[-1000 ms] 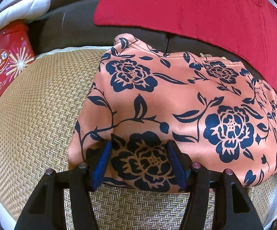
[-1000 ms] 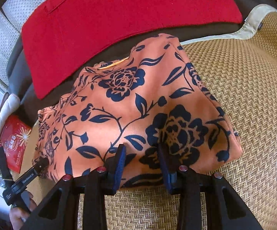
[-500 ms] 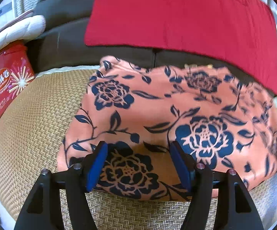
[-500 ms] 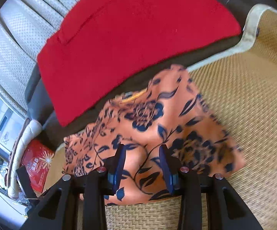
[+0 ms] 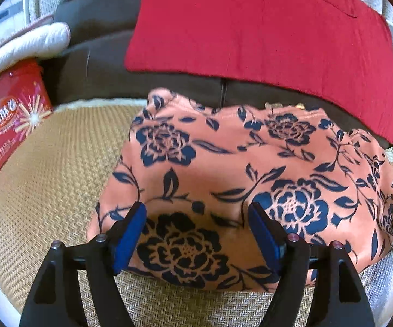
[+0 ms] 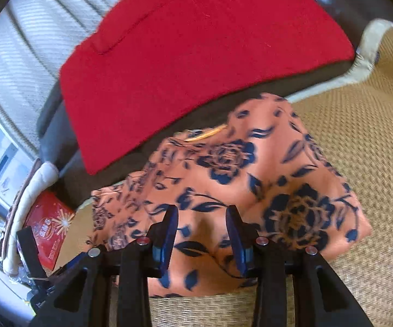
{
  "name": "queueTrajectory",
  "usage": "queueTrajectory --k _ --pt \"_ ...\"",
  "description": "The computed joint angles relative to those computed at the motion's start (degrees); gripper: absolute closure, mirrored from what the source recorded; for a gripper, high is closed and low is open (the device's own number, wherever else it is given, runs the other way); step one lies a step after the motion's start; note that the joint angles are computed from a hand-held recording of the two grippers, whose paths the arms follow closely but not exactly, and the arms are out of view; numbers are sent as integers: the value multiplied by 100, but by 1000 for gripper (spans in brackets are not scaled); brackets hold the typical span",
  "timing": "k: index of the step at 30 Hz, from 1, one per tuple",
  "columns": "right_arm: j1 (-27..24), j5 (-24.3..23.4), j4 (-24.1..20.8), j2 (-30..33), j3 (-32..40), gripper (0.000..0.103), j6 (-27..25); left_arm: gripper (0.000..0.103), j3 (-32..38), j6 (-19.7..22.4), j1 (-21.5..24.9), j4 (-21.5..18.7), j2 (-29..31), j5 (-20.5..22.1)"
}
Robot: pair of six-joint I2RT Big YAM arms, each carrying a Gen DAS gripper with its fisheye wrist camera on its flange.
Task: Fold small clothes
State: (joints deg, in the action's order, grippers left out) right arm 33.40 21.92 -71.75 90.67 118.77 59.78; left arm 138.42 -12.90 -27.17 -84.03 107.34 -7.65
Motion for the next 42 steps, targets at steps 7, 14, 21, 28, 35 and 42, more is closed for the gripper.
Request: queueTrajectory --k 7,14,21,28,35,42 --pt "-88 -912 -554 564 505 60 123 23 611 70 -86 -904 565 -9" --pt "-203 -1122 65 -48 -199 45 381 23 687 -321 139 -817 517 462" --pt "-492 -1407 1389 -1736 -2250 42 1819 23 89 -548 400 -287 43 573" --pt "-649 -1241 1673 -2572 -3206 42 2712 19 111 38 135 -915 179 278" --pt "-667 -494 666 -2095 -2424 42 2162 18 -211 233 -3 -644 -9 -90" --pt "-637 -848 973 -2106 -2582 42 2634 18 132 218 210 -743 94 262"
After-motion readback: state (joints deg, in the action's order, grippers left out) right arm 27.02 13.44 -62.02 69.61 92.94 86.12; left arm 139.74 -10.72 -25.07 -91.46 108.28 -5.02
